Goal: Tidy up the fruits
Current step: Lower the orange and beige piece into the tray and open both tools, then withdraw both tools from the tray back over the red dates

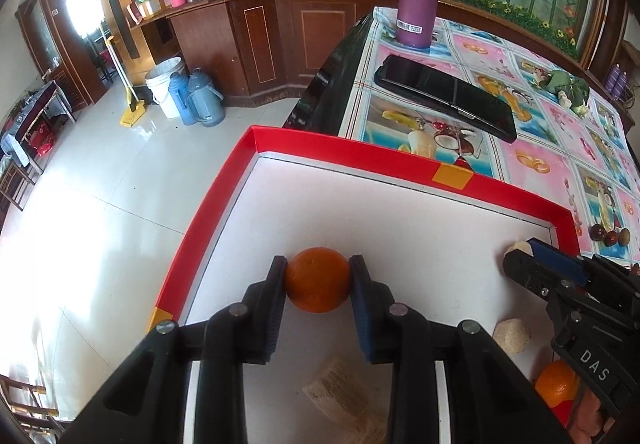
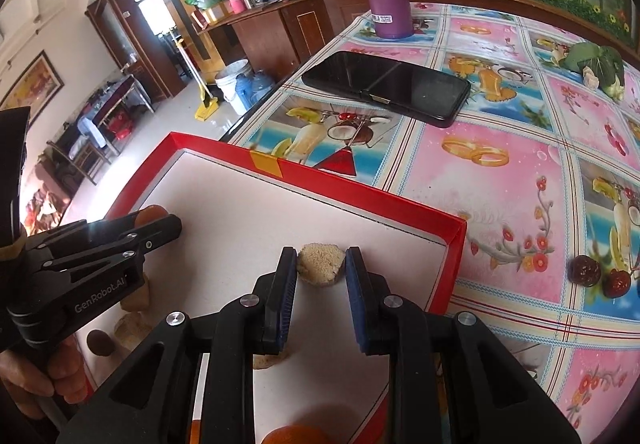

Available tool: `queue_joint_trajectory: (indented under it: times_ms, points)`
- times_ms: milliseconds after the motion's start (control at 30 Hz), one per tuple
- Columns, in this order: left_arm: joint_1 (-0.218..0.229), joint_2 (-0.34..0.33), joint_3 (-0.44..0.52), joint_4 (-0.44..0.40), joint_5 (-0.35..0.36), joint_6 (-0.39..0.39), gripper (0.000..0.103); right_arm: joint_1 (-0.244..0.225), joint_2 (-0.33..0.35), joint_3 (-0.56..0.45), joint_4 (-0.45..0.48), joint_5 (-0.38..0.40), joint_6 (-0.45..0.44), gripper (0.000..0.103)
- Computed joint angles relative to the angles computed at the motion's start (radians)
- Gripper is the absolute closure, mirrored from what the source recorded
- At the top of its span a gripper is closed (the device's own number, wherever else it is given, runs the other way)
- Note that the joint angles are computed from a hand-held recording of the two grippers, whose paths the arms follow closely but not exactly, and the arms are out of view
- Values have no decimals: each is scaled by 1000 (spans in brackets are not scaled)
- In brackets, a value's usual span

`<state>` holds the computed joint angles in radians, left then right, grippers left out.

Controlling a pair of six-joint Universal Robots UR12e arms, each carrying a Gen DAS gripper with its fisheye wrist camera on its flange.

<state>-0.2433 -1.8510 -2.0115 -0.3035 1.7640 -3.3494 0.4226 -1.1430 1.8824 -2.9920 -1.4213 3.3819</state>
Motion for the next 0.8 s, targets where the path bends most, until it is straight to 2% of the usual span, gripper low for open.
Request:
queue_joint_trajectory:
  times_ms: [100,167,233,267,300,567,700,800]
  points:
    - [-5,-1,4,-10,16,2,67,1,0,-2,6,-1,-13,79]
    - [-10,-4,9,-22,43,-9,59,0,1,-4,10,3,-19,78]
    - [-7,-2,12,-39,50,-31,42,-5,-2,-2,14,24,-26,74]
    - [-5,0,10,-43,42,-39,40,-8,-4,0,15,30,-24,68]
    - [-6,1,7,-41,42,-41,40,-11,-7,4,8,34,-21,68]
    - [-49,12,-2,-5,100,-61,31,-46,-40,54,-81,72,-11,68]
    - [-78,17,-3,29,121,-58,28,-68,-61,82,-107,62,-7,68]
    - [-99,19,3,43,108,-46,28,-89,-78,106,-123,46,1,68]
